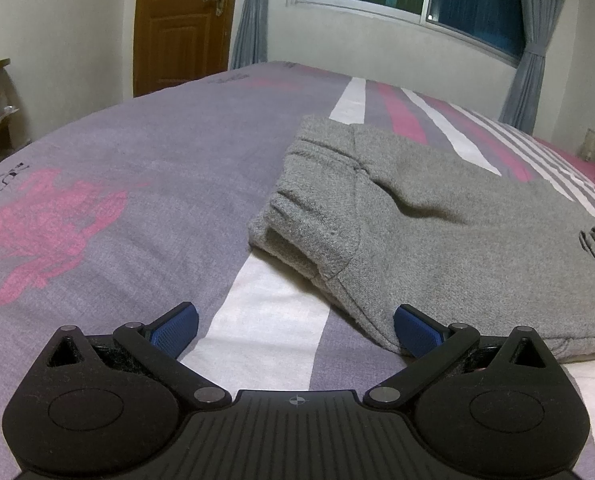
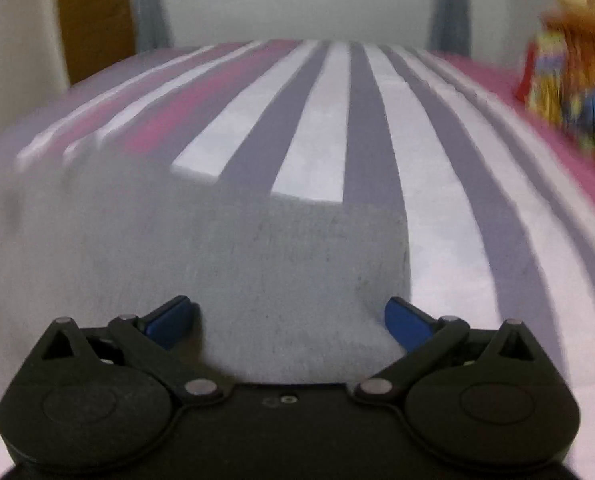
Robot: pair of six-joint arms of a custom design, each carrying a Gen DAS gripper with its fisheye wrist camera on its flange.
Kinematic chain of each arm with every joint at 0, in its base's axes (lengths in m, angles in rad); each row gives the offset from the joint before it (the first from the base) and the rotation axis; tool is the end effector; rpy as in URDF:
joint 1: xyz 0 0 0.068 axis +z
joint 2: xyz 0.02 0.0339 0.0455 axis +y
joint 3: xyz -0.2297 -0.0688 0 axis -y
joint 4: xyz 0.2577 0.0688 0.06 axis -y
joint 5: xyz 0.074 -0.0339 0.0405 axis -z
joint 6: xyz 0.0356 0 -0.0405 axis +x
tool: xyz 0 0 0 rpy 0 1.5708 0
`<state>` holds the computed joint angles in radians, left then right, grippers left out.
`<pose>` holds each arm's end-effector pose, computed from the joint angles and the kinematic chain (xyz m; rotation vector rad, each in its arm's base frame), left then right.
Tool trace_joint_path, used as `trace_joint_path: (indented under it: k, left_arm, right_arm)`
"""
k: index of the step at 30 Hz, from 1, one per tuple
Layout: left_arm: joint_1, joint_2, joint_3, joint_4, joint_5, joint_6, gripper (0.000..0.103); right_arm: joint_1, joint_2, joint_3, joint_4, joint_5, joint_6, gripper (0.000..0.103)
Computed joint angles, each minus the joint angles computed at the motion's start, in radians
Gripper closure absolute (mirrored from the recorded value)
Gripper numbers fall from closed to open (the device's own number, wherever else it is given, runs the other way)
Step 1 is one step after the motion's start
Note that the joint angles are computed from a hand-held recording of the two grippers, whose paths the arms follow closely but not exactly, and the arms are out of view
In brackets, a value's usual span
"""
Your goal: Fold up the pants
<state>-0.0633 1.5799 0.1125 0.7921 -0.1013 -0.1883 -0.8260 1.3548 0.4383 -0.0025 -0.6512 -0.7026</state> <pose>0.1936 -0.0087 0.0247 -0.1945 2.2336 -0.0223 0.1767 -0.1598 0.0886 -0.1170 2.2524 0.0221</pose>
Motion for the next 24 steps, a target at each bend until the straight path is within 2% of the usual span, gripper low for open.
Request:
trace_joint_path:
  k: [2,4,5,7,8,10,11,12,14,15,17,21,24]
  left_arm:
    - [0.012,-0.102,-0.016,-0.091,0.030,-0.040,0.000]
    - [0.104,-0.204,-0.059,-0.119,0.254,-0.107,0.000]
    - [0.159,-0.195,-0.071,-0.084,0.382,-0.145,0.000]
    - [0.212,-0.098,-0.046,-0.011,0.472,-0.195,0.000]
    - [0.255,-0.024,-0.016,0.035,0.535,-0.225,0.001]
    - [0.335,0.119,0.058,0.103,0.659,-0.292,0.027]
    - [0.372,0.210,0.120,0.107,0.726,-0.328,0.057]
    - [0.395,0.298,0.167,0.130,0.778,-0.367,0.068]
    - [0.425,0.466,0.248,0.221,0.858,-0.408,0.075]
    - [0.435,0.521,0.271,0.271,0.888,-0.432,0.075]
    - [0.427,0.564,0.297,0.317,0.890,-0.459,0.075]
    - [0.355,0.554,0.314,0.326,0.795,-0.452,0.074]
    - [0.317,0.559,0.319,0.354,0.750,-0.452,0.068]
  right_arm:
    - [-0.113,-0.032,0.005,-0.110,-0.138,-0.060,0.001]
    - [-0.220,-0.042,0.000,-0.176,-0.222,-0.155,0.001]
    - [-0.245,-0.038,0.008,-0.203,-0.238,-0.192,0.001]
    - [-0.335,0.002,0.050,-0.324,-0.284,-0.347,0.001]
    - [-0.353,0.007,0.055,-0.342,-0.296,-0.376,0.001]
    - [-0.400,0.037,0.078,-0.392,-0.320,-0.457,0.001]
    - [-0.368,0.008,0.061,-0.360,-0.310,-0.402,0.001]
    - [-0.379,0.012,0.069,-0.381,-0.314,-0.407,0.001]
    - [-0.360,0.013,0.063,-0.347,-0.313,-0.353,0.001]
    - [-0.341,0.049,0.075,-0.296,-0.312,-0.315,0.001]
    - [-0.347,0.064,0.083,-0.296,-0.327,-0.313,0.001]
    - [-0.359,0.074,0.083,-0.305,-0.320,-0.328,0.001]
    - [-0.344,0.098,0.095,-0.293,-0.286,-0.261,0.001]
